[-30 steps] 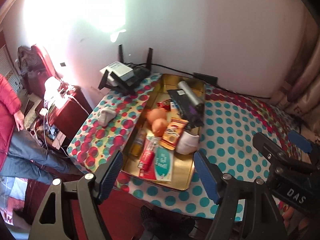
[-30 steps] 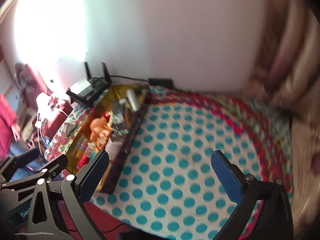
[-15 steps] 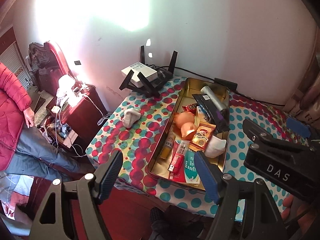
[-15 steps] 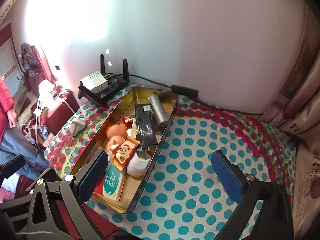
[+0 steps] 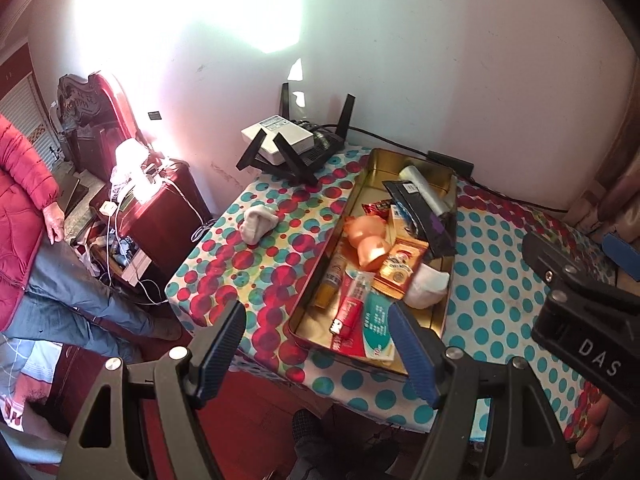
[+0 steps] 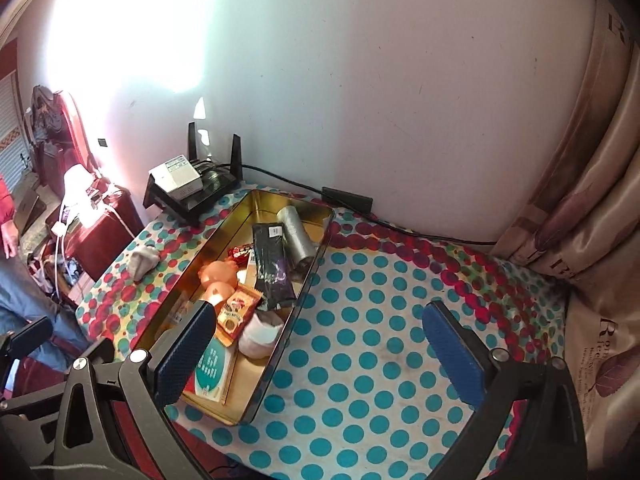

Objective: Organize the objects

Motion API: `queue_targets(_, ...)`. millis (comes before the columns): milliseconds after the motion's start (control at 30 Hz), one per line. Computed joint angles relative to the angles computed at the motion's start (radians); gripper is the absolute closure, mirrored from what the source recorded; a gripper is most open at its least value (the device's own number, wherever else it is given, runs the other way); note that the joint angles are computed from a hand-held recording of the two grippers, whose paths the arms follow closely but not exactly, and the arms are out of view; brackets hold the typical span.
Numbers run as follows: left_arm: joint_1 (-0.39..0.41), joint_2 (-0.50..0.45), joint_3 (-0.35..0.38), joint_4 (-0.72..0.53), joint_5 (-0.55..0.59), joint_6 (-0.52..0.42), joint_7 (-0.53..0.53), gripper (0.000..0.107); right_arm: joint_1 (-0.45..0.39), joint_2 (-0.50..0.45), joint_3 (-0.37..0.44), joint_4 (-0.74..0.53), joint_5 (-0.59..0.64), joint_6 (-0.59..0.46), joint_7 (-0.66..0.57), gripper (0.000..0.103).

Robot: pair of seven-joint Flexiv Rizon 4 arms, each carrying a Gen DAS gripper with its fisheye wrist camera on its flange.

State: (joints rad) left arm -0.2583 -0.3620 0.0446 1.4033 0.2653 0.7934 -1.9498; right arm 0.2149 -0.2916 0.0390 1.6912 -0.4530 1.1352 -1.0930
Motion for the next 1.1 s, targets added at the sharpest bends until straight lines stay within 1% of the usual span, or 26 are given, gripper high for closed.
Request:
queue_targets(100,-0.005,0.019,-0.007,0.027,0.001,-0.001,0.019,0.031,-0.008,0.015,0.004,0.022,0.007,-0.009,-0.007,0.0)
queue_targets(200,0.003,0.037,-0.021,0.058,-0.022,0.009,0.062,0.031,-0.012,0.024,0.005,0.035,0.011,-0.023,-0.009,0.0)
queue_targets(267,0.018,0.043,-0.036,0.074,-0.052,0.031,0.113,0.031,-0.002,0.038,-0.011,0.057,-0.028,-0.028,0.035,0.0)
queue_targets(333,0.03,0.039,-0.046,0.082,-0.079,0.06,0.164,0.031,0.007,0.055,-0.026,0.076,-0.078,-0.039,0.099,0.0)
queue_targets(367,0.036,0.036,-0.048,0.083,-0.091,0.072,0.188,0.031,0.019,0.069,-0.044,0.094,-0.137,-0.052,0.172,0.0)
queue_targets(433,0.05,0.025,-0.054,0.081,-0.127,0.086,0.232,0.031,0.023,0.084,-0.052,0.111,-0.213,-0.08,0.268,0.0)
queue_targets(533,0.062,0.015,-0.058,0.079,-0.168,0.101,0.293,0.031,0.028,0.11,-0.04,0.135,-0.298,-0.157,0.408,0.0)
queue_targets(600,0.069,0.009,-0.061,0.075,-0.195,0.102,0.332,0.031,0.023,0.126,-0.029,0.151,-0.352,-0.186,0.475,0.0)
queue_targets(667,0.065,0.008,-0.054,0.077,-0.193,0.111,0.35,0.031,0.022,0.14,-0.014,0.162,-0.398,-0.225,0.533,0.0)
queue_targets(800,0.068,0.008,-0.052,0.083,-0.214,0.109,0.387,0.031,0.025,0.15,0.015,0.161,-0.426,-0.309,0.574,0.0)
queue_targets(1000,0.071,0.018,-0.055,0.096,-0.235,0.124,0.435,0.031,0.023,0.161,0.035,0.171,-0.423,-0.348,0.603,0.0)
queue_targets(1100,0.069,0.016,-0.052,0.092,-0.235,0.12,0.44,0.031,0.024,0.164,0.04,0.171,-0.424,-0.365,0.61,0.0)
